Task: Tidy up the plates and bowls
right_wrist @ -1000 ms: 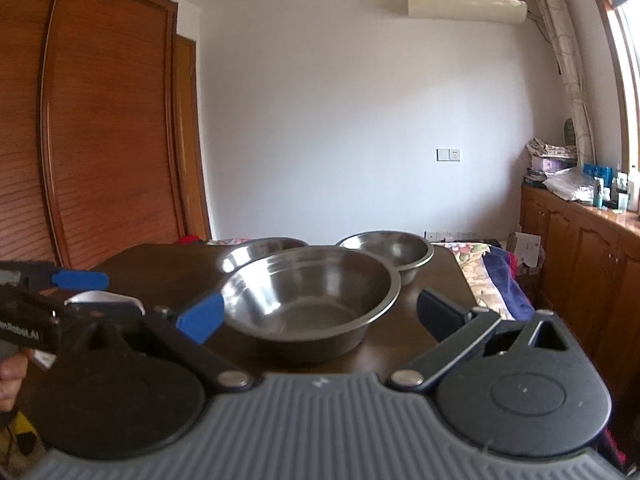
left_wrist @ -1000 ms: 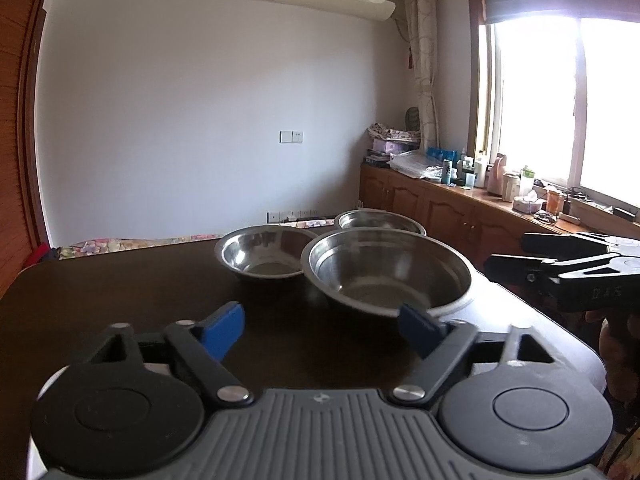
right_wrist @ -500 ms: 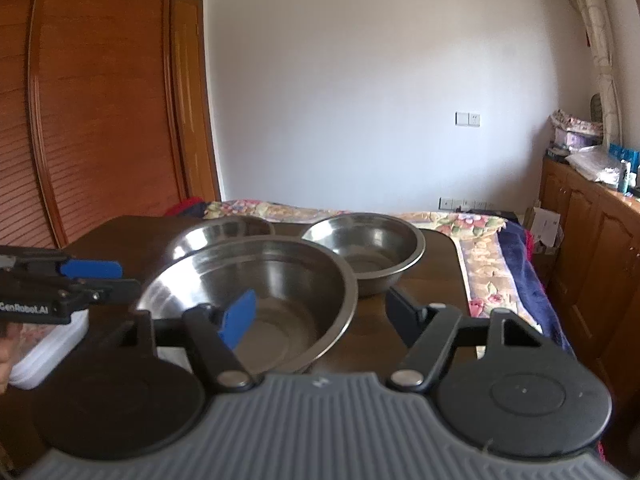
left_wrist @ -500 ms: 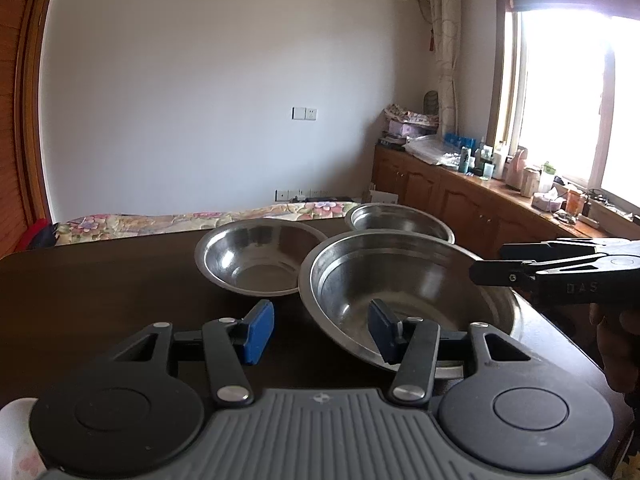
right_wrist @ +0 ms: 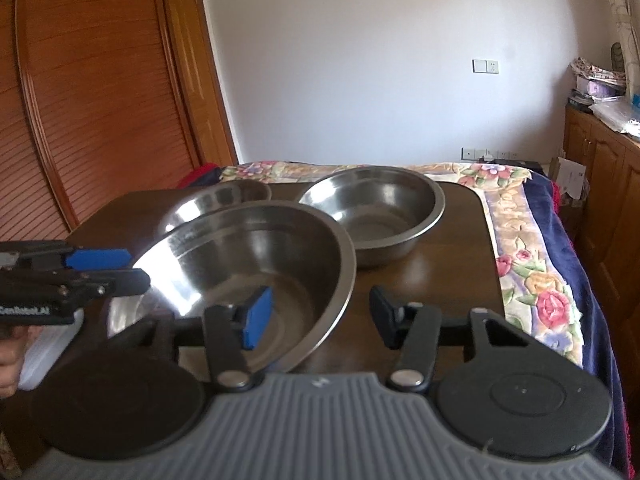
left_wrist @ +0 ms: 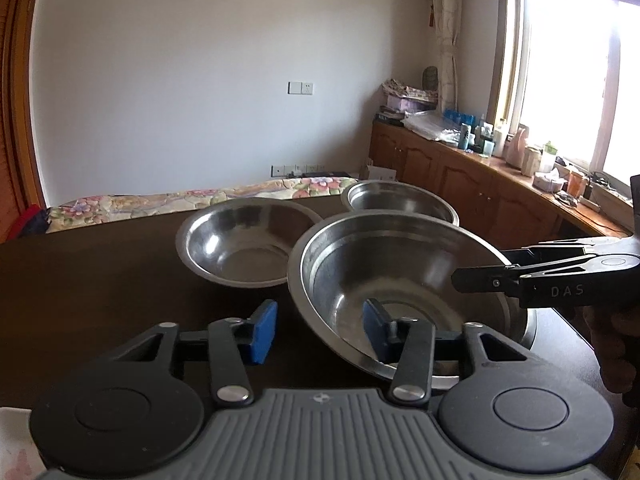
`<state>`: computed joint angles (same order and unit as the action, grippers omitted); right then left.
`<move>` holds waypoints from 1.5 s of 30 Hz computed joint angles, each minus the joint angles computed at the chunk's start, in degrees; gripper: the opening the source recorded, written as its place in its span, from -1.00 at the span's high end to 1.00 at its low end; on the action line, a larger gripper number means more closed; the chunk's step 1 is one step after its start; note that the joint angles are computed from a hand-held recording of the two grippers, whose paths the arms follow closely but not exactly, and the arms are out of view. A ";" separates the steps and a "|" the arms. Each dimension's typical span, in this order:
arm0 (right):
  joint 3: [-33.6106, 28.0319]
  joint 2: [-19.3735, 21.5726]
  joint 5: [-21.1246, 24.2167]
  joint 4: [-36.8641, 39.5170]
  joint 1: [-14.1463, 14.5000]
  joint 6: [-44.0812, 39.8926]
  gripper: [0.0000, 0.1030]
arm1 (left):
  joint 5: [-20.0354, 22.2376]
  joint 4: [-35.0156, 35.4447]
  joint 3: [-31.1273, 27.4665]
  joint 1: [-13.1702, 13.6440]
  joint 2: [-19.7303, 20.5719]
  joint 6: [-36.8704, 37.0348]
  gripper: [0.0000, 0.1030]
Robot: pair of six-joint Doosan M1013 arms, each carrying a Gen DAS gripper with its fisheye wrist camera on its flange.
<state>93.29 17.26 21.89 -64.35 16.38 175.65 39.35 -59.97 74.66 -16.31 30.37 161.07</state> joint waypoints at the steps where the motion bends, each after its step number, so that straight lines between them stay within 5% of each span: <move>1: -0.09 0.03 -0.19 0.54 -0.18 -0.56 -0.04 | 0.40 0.42 -0.19 -0.01 0.12 -0.44 -0.05; 6: -0.31 0.16 -0.44 2.23 -0.12 -2.24 0.39 | 0.44 0.71 -0.19 -0.11 0.11 -0.69 0.02; 11: 0.16 -0.14 0.70 -0.38 0.28 0.53 0.52 | 1.13 -2.15 1.06 0.50 -0.77 1.93 0.02; 28: 1.78 -2.06 5.15 -10.61 4.98 11.02 0.54 | 0.26 -13.45 9.62 3.65 -6.35 14.37 0.02; 45: 3.24 -1.93 6.30 -14.28 7.38 15.84 0.54 | -0.37 -14.91 13.41 4.99 -7.99 15.66 0.02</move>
<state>96.54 15.32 28.19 -78.62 23.77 191.49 38.98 -74.88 88.08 -11.32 22.38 176.73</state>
